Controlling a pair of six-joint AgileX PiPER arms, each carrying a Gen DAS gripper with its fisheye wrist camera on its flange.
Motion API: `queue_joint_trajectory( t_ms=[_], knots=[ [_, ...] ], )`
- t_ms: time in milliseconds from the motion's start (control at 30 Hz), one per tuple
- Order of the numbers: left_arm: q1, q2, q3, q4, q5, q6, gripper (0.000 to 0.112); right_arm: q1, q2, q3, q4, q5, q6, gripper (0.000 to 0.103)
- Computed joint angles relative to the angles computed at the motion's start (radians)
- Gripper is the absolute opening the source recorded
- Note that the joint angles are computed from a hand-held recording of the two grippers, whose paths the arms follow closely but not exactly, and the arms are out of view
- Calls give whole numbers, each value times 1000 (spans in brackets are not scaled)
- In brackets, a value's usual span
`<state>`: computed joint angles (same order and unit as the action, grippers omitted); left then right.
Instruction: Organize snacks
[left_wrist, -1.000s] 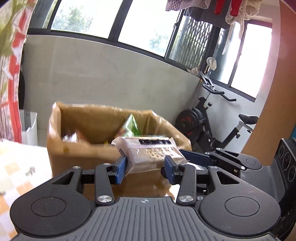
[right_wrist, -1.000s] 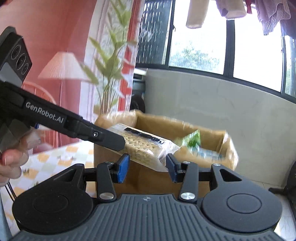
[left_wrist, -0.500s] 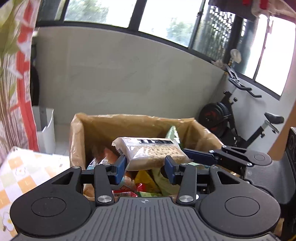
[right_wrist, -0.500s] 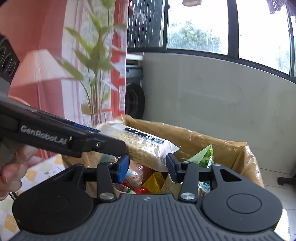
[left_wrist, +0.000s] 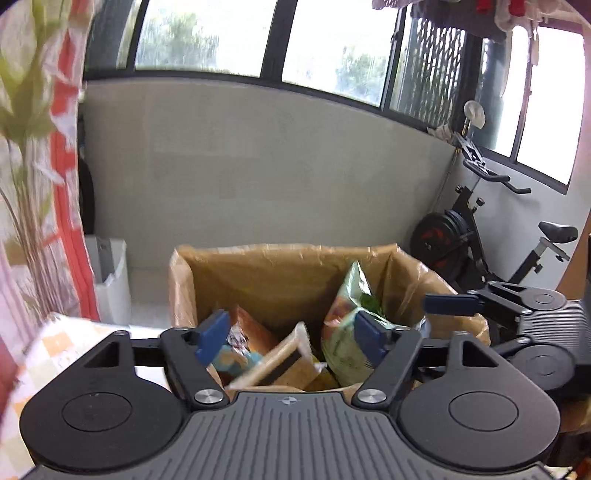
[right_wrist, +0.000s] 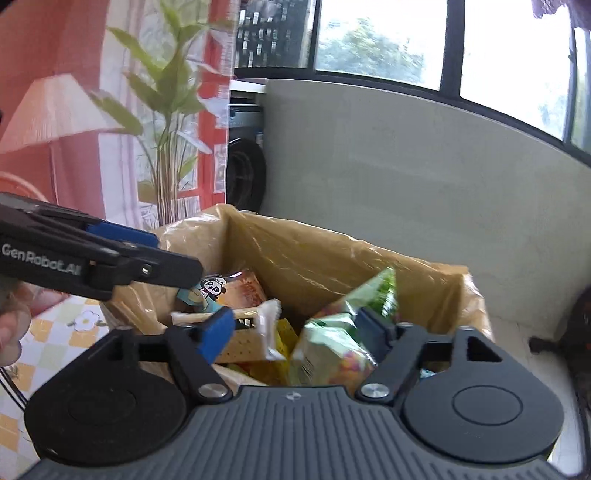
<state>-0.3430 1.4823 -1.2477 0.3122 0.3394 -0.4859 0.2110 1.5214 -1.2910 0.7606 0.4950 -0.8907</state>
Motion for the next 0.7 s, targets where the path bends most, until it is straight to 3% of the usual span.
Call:
queue_joint_trajectory(
  t_ms=[67,167,367,500,700],
  knots=[
    [-33,-26,3,157,26,-142,87,-19,-46,25,16,16,-5,92],
    [-87,-50,-22,289,112,-250,87,-22,-117,50,-68,1,105,97],
    [-193,-93,-63,473,275,-398,90,-48,-237,70,-173,19,291,101],
    [-315,-113,-73,691,441,-553,93,-58,-314,84,-262,18,409,102],
    [-408,-176,-86,685,548,-576,93,-126,-420,116,-185,88,408,103]
  ],
)
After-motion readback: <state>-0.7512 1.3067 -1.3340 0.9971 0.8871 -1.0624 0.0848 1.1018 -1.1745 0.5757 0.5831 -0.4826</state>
